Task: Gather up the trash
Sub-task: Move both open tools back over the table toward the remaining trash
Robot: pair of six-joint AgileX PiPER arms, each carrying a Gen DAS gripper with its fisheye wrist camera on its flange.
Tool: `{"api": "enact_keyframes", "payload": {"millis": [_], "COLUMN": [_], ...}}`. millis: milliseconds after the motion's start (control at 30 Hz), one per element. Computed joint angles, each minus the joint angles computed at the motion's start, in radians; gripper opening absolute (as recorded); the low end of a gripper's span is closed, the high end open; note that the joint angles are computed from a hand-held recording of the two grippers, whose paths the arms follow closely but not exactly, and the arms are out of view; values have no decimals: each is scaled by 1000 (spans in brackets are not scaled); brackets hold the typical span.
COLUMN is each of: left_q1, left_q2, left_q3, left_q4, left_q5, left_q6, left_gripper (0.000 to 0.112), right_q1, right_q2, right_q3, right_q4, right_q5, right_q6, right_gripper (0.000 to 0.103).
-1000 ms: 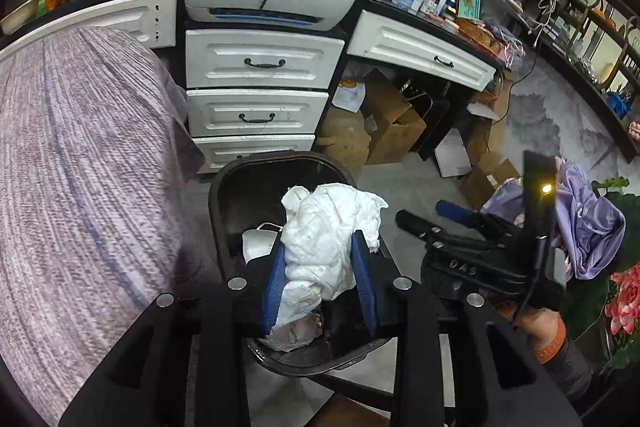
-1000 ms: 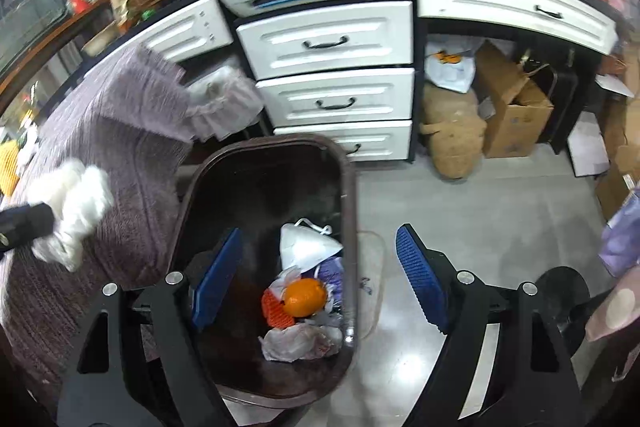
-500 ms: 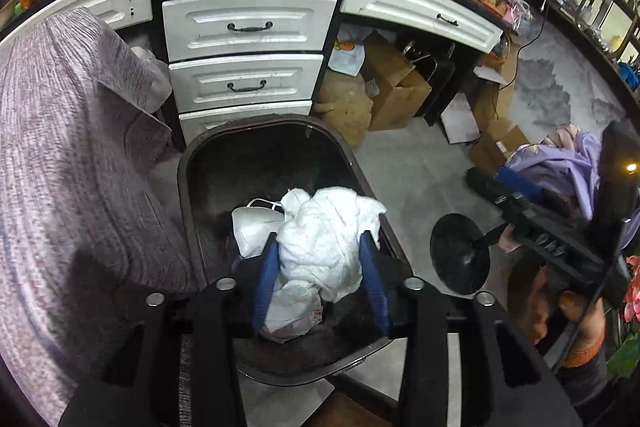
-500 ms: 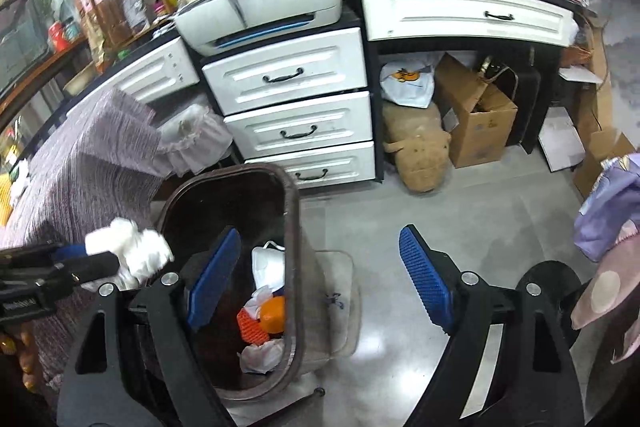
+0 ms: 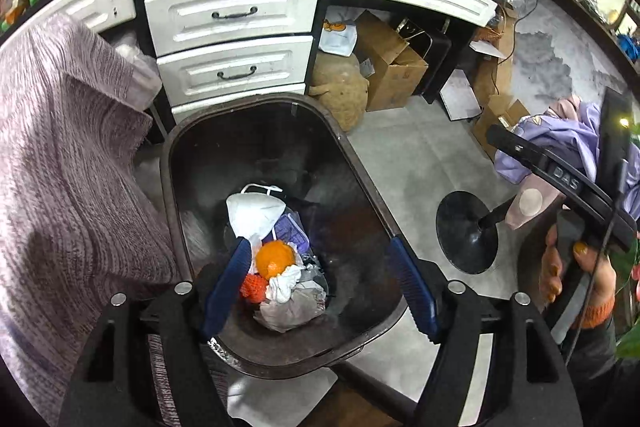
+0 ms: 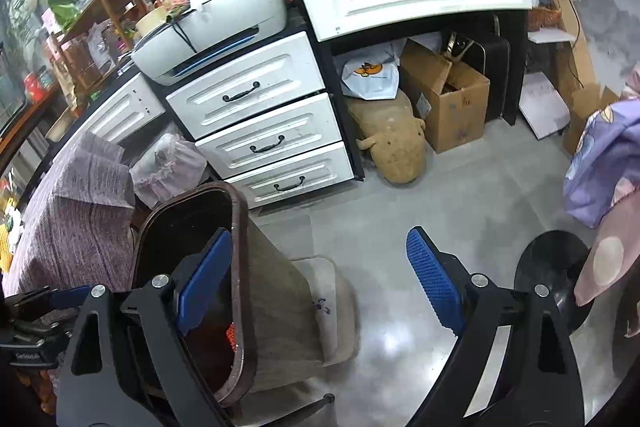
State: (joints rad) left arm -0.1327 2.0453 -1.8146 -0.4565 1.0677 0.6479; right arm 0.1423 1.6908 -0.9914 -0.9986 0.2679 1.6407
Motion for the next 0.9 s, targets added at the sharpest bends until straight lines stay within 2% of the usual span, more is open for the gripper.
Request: {"api": "enact_keyframes", "payload": {"millis": [167, 333, 433, 567, 700, 900], "left_q1": [28, 90, 143, 191, 234, 329], "left_q2": [-32, -71, -53, -94, -144, -111], "left_q3": [20, 41, 2, 19, 49, -13], "left_q4": [-30, -98, -184, -262, -316, -292], "left_q5": [-5, -19, 90, 147, 126, 117], "left_q6": [26, 60, 117, 139, 193, 138], "left_gripper": [77, 83, 83, 89, 95, 95], "right_q1": [-4, 33, 71, 118, 159, 210], "right_q2": [19, 32, 47, 83, 128, 204], "right_q3": [-16, -79, -138, -238, -354, -537], "right_q4": [59, 164, 217, 315, 402, 565], "right_q5": [-25, 23, 69, 120, 167, 228], "right_q6": [-53, -190, -282, -427, -551, -761], "right_gripper": [88, 87, 88, 88, 88, 88]}}
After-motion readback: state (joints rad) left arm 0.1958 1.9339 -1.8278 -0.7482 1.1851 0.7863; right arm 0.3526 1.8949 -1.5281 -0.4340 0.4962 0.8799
